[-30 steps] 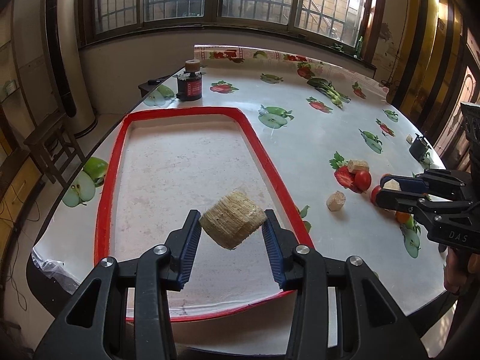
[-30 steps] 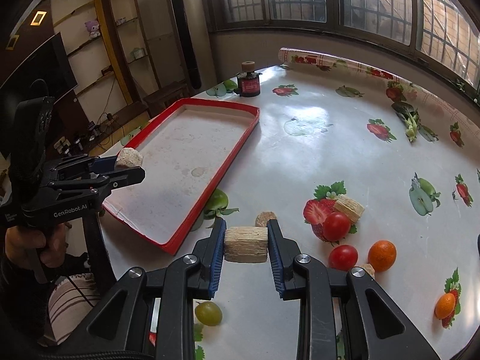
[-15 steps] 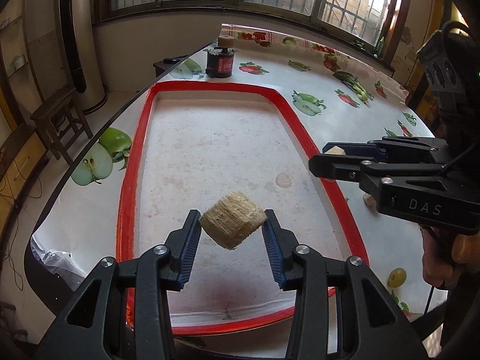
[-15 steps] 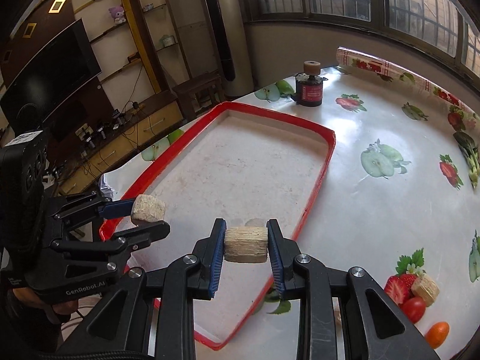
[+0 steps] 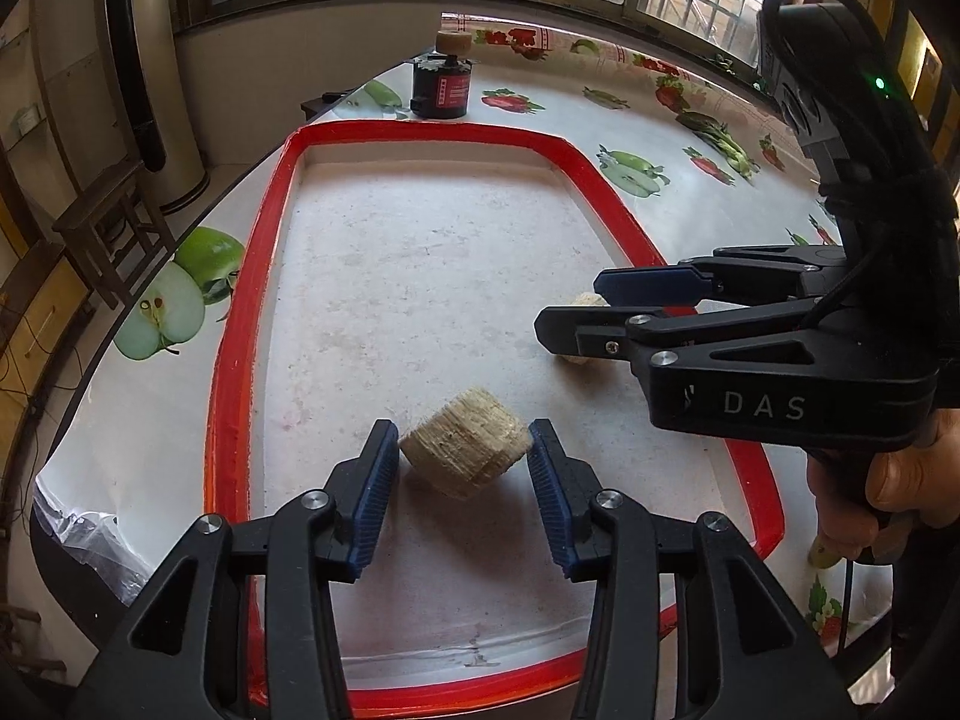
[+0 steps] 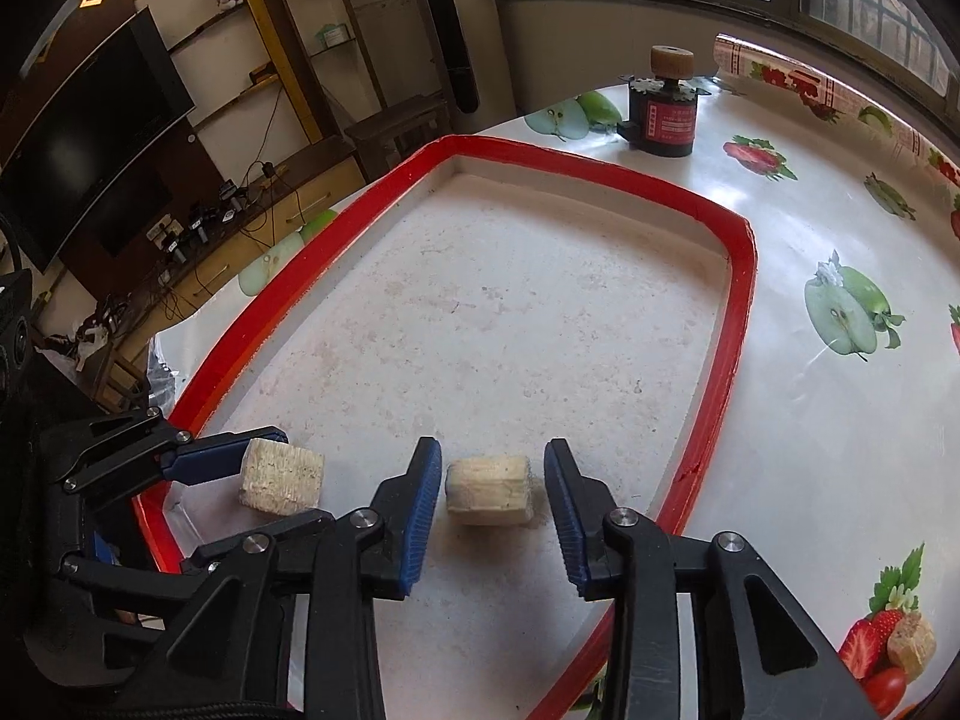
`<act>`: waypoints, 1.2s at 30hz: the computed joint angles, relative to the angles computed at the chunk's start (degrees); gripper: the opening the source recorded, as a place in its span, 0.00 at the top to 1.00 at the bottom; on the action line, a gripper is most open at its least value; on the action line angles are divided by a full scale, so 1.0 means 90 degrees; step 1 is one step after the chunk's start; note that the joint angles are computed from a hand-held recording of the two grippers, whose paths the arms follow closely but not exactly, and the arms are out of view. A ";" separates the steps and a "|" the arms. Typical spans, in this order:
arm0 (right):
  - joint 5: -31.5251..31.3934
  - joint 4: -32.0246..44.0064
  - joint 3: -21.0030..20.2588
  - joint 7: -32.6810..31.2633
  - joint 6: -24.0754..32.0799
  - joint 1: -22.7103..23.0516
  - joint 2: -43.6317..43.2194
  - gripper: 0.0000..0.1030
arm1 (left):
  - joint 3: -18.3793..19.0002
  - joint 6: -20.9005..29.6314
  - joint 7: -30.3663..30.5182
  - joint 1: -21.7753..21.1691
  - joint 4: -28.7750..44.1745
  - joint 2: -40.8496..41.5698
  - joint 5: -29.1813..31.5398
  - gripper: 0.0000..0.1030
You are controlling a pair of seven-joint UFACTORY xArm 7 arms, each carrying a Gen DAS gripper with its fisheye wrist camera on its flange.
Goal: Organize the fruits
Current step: 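Open the left tool to drop its cube while the right tool releases its cube, then grasp the green grape with the left tool while the right tool grasps the dark plum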
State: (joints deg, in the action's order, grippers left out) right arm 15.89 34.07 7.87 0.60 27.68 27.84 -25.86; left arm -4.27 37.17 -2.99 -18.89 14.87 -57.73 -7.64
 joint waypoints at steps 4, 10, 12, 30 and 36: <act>0.0051 -0.0117 -0.0056 0.0046 0.0000 0.0010 -0.0302 0.52 | -0.0112 0.0023 -0.0108 0.0061 0.0017 -0.0126 0.0095 0.39; 0.0003 -0.0465 -0.0125 0.0193 0.0265 -0.0044 -0.1316 0.49 | -0.0188 0.0124 -0.0212 -0.0002 0.0105 -0.0281 0.0142 0.39; -0.0072 -0.0640 -0.0123 0.0305 0.0429 -0.0118 -0.1766 0.47 | -0.0245 0.0143 -0.0258 -0.0062 0.0143 -0.0298 0.0141 0.39; -0.0810 -0.1893 -0.0486 0.0924 0.3429 -0.1268 -0.6337 0.47 | -0.0826 0.0032 -0.0771 -0.1164 0.0561 -0.0031 -0.0085 0.39; -0.1100 -0.1906 -0.0733 0.0818 0.4641 -0.1898 -0.7631 0.44 | -0.0983 -0.0073 -0.0844 -0.1599 0.0738 0.0134 -0.0163 0.39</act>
